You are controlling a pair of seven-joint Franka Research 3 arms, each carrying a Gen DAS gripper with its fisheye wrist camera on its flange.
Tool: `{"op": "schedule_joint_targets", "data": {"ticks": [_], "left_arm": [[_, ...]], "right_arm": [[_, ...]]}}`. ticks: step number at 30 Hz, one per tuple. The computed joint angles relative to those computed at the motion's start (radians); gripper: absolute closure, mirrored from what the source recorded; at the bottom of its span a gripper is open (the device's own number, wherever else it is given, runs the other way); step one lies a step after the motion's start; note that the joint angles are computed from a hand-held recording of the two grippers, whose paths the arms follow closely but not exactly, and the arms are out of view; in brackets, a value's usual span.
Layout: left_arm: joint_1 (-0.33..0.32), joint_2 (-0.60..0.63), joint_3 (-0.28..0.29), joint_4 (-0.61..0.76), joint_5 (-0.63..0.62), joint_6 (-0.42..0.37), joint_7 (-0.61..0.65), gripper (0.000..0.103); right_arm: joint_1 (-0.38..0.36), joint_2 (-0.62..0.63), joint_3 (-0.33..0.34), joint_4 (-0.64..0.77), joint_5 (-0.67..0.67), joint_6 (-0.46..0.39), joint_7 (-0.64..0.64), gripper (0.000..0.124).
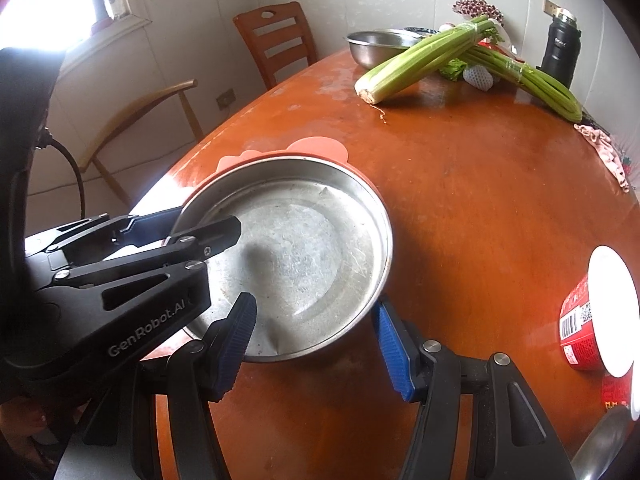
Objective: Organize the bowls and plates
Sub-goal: 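Lower the silver plate onto the orange plate and open the left gripper, then move the left gripper to the rim of the deep stainless steel bowl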
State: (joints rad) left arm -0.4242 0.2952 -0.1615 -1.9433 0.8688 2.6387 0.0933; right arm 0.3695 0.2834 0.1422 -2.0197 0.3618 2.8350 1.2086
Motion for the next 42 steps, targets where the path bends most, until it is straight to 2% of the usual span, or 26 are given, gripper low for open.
{"op": "schedule_joint_targets", "data": {"ticks": [10,14,19,25,30,34,42], "left_arm": [[0.005,-0.004,0.001,-0.009,-0.012,0.009,0.009,0.066],[0.009,-0.024,0.006,-0.037,0.003,0.039,-0.020,0.066],[0.009,-0.054,0.005,-0.060,0.054,0.048,-0.071,0.064],[0.019,-0.074,-0.009,-0.073,0.064,0.028,-0.093,0.061],[0.028,-0.108,-0.017,-0.111,0.082,0.025,-0.146,0.051],[0.049,-0.138,-0.023,-0.159,0.082,0.061,-0.195,0.050],[0.073,-0.142,-0.033,-0.210,0.053,0.162,-0.214,0.049]], "right_arm": [[0.012,0.013,-0.014,0.014,-0.032,0.003,0.021,0.062],[0.018,0.020,-0.021,0.020,-0.055,0.004,0.039,0.062],[-0.007,0.022,0.004,0.026,-0.014,0.000,0.011,0.062],[-0.003,0.020,0.000,0.026,-0.011,-0.002,0.005,0.062],[-0.041,0.000,0.039,0.007,0.080,0.028,-0.061,0.062],[-0.043,-0.019,0.039,-0.007,0.126,0.053,-0.081,0.062],[-0.053,-0.045,0.040,-0.025,0.180,0.031,-0.114,0.062]]}}
